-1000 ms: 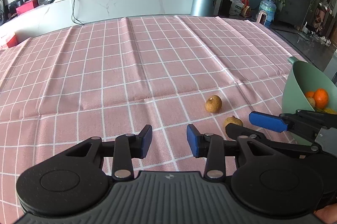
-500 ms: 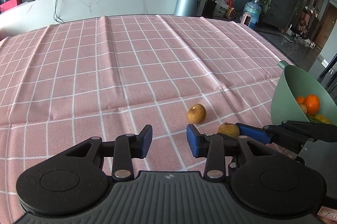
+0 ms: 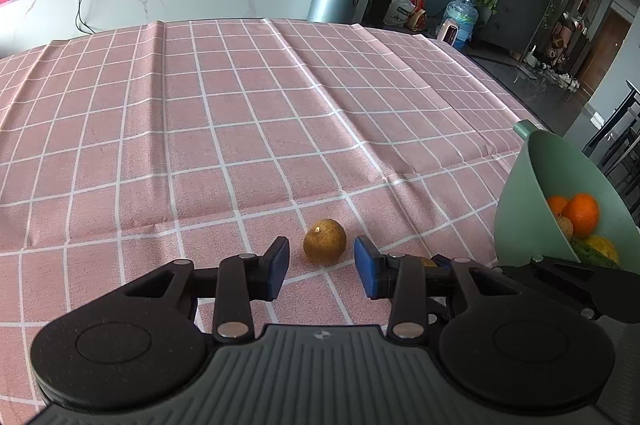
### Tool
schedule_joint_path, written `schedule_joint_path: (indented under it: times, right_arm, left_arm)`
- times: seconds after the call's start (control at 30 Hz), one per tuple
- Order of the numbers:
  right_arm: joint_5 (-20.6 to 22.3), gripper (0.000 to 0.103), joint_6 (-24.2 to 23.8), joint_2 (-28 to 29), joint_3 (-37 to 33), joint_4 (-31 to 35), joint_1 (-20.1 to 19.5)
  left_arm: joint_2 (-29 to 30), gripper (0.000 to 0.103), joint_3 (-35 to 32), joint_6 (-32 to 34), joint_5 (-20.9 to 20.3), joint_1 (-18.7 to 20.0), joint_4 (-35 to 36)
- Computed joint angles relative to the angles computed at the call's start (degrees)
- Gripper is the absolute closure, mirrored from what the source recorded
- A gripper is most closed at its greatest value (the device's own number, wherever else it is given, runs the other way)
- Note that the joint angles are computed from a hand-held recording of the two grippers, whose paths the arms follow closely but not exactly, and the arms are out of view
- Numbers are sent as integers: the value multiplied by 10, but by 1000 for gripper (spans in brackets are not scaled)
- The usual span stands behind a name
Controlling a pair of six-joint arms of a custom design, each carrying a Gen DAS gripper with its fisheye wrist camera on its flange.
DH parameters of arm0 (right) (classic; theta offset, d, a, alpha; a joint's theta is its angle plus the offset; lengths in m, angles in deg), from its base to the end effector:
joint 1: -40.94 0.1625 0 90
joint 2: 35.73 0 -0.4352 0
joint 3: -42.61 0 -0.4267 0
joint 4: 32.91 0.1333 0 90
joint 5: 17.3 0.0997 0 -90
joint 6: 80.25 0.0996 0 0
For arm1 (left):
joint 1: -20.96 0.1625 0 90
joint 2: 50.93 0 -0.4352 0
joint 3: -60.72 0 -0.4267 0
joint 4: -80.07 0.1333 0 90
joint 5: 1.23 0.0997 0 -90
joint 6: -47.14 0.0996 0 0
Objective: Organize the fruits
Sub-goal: 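Grasp a small brown pear with the left tool while the right tool grasps the other pear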
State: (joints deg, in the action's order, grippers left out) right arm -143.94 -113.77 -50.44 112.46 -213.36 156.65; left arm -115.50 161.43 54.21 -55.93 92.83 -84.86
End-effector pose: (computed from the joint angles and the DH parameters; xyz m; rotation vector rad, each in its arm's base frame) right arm 0.4103 -0.6819 -0.0847 0.9578 -2.1925 0.7019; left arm -0.0240 -0.6867 0.3030 0.2658 2.4429 -0.9306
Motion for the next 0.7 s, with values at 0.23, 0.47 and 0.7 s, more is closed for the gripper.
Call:
schedule_joint_path:
  times: [0.23, 0.47, 0.7]
  right_arm:
    - [2, 81, 4, 0, -1, 4, 0]
    - [10, 81, 9, -4, 3, 6, -1]
    - [50, 81, 30, -38, 39, 11, 3]
  left_arm:
    - [7, 75, -4, -5, -4, 2, -6]
    - [4, 77, 3, 0, 16, -5, -15]
    - [-20, 77, 22, -34, 73, -29, 0]
